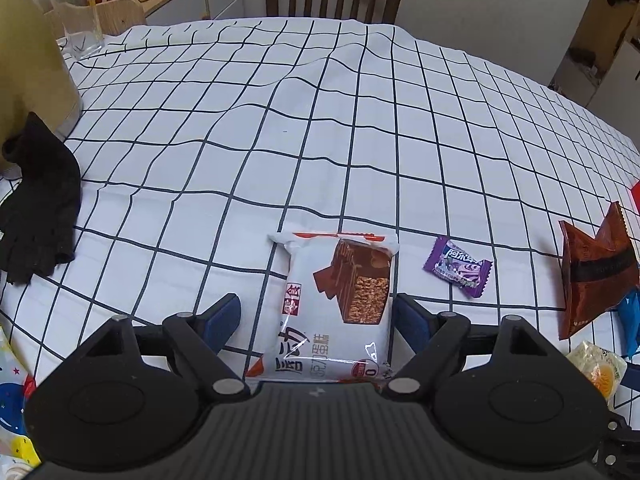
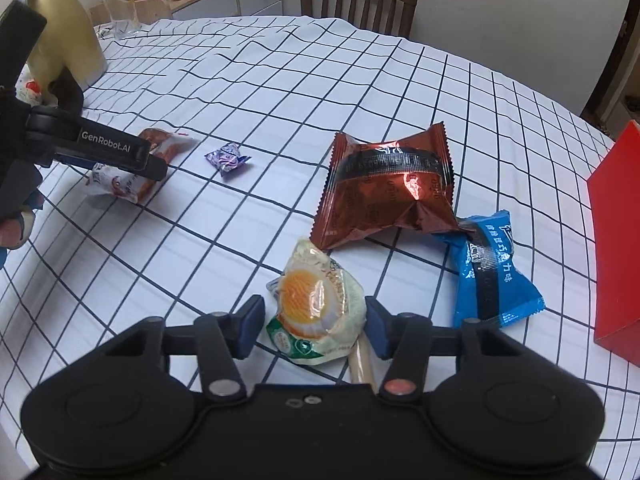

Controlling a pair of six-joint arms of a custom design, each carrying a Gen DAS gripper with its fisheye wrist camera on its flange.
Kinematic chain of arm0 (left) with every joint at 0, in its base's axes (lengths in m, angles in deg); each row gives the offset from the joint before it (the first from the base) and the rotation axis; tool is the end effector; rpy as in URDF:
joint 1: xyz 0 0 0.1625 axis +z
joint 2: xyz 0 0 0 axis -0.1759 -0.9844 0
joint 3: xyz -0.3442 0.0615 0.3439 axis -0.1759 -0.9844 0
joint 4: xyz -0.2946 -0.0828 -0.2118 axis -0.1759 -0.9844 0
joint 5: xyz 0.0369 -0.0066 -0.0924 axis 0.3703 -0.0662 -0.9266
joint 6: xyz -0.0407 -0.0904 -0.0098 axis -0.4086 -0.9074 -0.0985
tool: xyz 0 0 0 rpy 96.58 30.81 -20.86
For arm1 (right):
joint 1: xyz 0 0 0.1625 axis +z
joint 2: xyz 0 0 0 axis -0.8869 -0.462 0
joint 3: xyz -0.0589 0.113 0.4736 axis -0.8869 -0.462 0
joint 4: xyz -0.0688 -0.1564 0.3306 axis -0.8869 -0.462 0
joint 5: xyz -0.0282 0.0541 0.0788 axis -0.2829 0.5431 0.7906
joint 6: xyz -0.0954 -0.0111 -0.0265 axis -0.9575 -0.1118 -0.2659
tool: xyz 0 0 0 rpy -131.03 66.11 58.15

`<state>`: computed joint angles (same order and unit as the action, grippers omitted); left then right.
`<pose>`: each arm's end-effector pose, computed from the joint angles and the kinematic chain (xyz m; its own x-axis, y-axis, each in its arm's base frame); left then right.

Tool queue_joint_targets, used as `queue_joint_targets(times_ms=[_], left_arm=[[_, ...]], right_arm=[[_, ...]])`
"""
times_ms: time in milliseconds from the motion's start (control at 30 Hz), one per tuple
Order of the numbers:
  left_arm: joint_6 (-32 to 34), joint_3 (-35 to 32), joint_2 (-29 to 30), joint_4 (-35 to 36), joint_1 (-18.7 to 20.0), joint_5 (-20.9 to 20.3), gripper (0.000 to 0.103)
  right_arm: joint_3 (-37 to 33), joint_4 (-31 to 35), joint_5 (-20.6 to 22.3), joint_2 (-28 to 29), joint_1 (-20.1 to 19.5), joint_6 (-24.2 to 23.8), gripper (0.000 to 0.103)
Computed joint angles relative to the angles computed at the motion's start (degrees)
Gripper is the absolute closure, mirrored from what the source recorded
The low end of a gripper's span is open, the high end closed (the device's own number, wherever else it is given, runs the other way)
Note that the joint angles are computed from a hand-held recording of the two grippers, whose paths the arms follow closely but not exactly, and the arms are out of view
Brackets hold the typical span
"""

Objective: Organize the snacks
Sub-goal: 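Grasp the chocolate wafer packet with the left tool while the right tool grasps the egg-yolk pastry packet, then carry the wafer packet with the left tool while the right tool carries the pastry packet over the box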

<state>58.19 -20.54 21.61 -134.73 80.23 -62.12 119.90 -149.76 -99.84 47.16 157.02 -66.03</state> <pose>-0.0975 -0.8609 0.1055 -0.7364 0.1013 -0.6690 0.3932 0.8687 -0.3013 0.1336 -0.7320 0.0835 -0.6975 -0.1681 0.6966 -0.4676 0.8434 -0.2647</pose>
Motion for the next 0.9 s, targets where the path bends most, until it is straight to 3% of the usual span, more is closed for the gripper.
queue_joint_targets(times_ms=[200, 467, 900], left_arm=[[-0.17, 0.03, -0.21, 0.43, -0.27, -0.42, 0.054], [-0.93, 2.54, -1.82, -0.39, -0.54, -1.28, 0.057], [-3.52, 14.45, -8.39, -5.86, -3.19, -2.68, 0.057]], right_arm=[[0.53, -1.65, -0.25, 0.09, 0.13, -0.66, 0.061], [1.71, -4.04, -0.70, -0.10, 0.56, -0.96, 0.070], [6.00, -7.78, 1.23, -2.73, 1.59, 0.23, 0.070]])
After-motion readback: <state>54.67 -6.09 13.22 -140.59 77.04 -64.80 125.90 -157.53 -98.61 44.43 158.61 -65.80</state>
